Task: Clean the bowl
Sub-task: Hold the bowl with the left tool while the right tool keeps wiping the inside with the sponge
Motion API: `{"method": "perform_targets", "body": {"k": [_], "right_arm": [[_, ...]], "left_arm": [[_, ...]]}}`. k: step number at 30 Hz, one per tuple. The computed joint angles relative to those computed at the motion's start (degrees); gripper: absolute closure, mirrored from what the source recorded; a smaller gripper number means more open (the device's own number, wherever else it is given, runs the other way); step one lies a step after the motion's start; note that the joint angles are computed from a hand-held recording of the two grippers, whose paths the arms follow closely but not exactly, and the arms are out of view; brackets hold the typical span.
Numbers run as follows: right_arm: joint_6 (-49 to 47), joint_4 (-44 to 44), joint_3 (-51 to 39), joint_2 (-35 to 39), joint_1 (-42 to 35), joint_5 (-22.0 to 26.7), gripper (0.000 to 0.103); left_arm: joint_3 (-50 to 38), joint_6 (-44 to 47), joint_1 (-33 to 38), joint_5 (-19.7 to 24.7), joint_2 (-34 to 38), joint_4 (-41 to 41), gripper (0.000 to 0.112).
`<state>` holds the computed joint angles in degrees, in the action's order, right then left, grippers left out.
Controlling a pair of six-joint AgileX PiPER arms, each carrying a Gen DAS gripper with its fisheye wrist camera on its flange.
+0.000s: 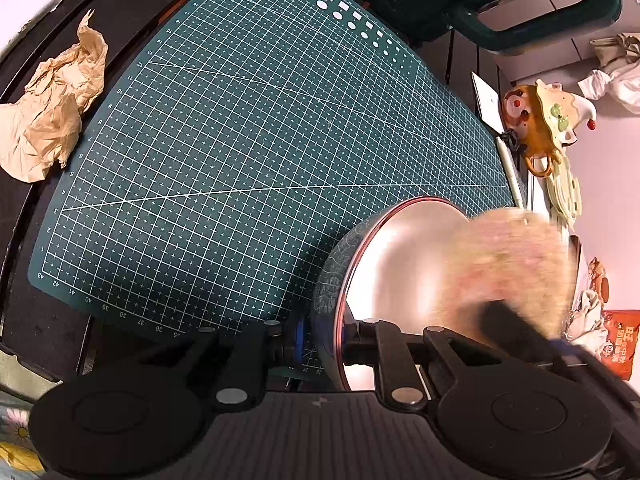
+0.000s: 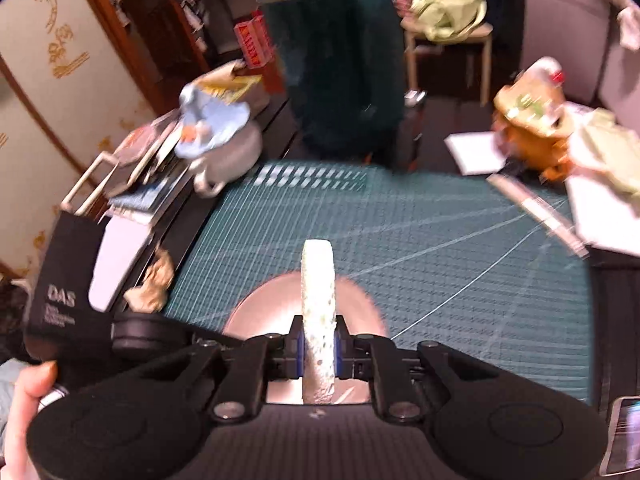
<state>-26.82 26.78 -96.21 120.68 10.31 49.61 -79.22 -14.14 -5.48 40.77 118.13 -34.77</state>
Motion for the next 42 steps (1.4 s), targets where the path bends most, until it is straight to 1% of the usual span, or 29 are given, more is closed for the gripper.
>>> {"method": "perform_targets", "body": {"k": [3, 6, 9, 11, 13, 17, 19, 22, 24, 25, 31, 36, 37, 40, 42], "right_arm": [[1.63, -0.6, -1.78, 2.49, 0.52, 1.58, 0.091], [3.82, -2.59, -3.45, 5.07, 1.06, 2.06, 0.091], [5.14, -5.73, -1.78, 4.13, 1.95, -0.37, 0.091], [8.07, -12.01, 1.62, 1.44, 3.71, -4.82, 0.091], [9.35, -15.05, 3.79, -0.67, 4.3, -7.23, 0.091], [8.37, -14.45, 5.86, -4.04, 3.28, -9.05, 0.091], [6.49, -12.1, 7.0, -6.25, 2.31, -10.07, 0.091], [1.93, -5.56, 5.32, -5.98, 0.72, -6.88, 0.091], [-0.29, -1.41, 2.26, -3.23, -0.02, -2.07, 0.091], [-0.53, -0.67, 1.3, -2.21, -0.08, -0.78, 0.091], [3.65, -3.37, -3.17, 3.83, 1.41, 2.33, 0.091], [5.34, -6.35, -2.38, 4.0, 1.85, 0.78, 0.091], [6.4, -8.81, -1.33, 3.04, 2.43, -0.61, 0.091], [7.38, -12.24, 1.44, 0.35, 3.05, -3.64, 0.091], [7.03, -12.22, 2.78, -1.44, 2.71, -4.96, 0.091]], "left_arm": [[0.11, 0.53, 0.27, 0.01, 0.1, -0.46, 0.096], [0.1, 0.9, 0.49, 0.13, 0.19, -0.88, 0.096], [0.07, 1.01, 0.51, 0.13, 0.2, -0.75, 0.096], [0.05, 1.07, 0.53, 0.13, 0.2, -0.66, 0.096], [-0.01, 1.09, 0.51, 0.11, 0.26, -0.63, 0.096], [-0.12, 0.75, 0.35, 0.08, 0.36, -0.54, 0.096], [-0.14, 0.73, 0.33, 0.06, 0.41, -0.54, 0.096], [-0.87, -0.15, -0.07, 0.23, 0.76, -0.27, 0.096], [-0.88, -0.27, -0.13, 0.29, 0.65, -0.28, 0.096], [-0.9, -0.38, -0.16, 0.34, 0.59, -0.23, 0.096], [-0.69, -0.11, 0.11, 0.56, 0.32, -0.57, 0.096], [-0.41, 0.36, 0.27, 0.46, 0.24, -0.66, 0.096], [-0.33, 0.51, 0.32, 0.4, 0.27, -0.76, 0.096], [-0.09, 1.03, 0.5, 0.24, 0.35, -1.07, 0.096], [0.03, 1.52, 0.72, 0.19, 0.47, -1.33, 0.096]]}}
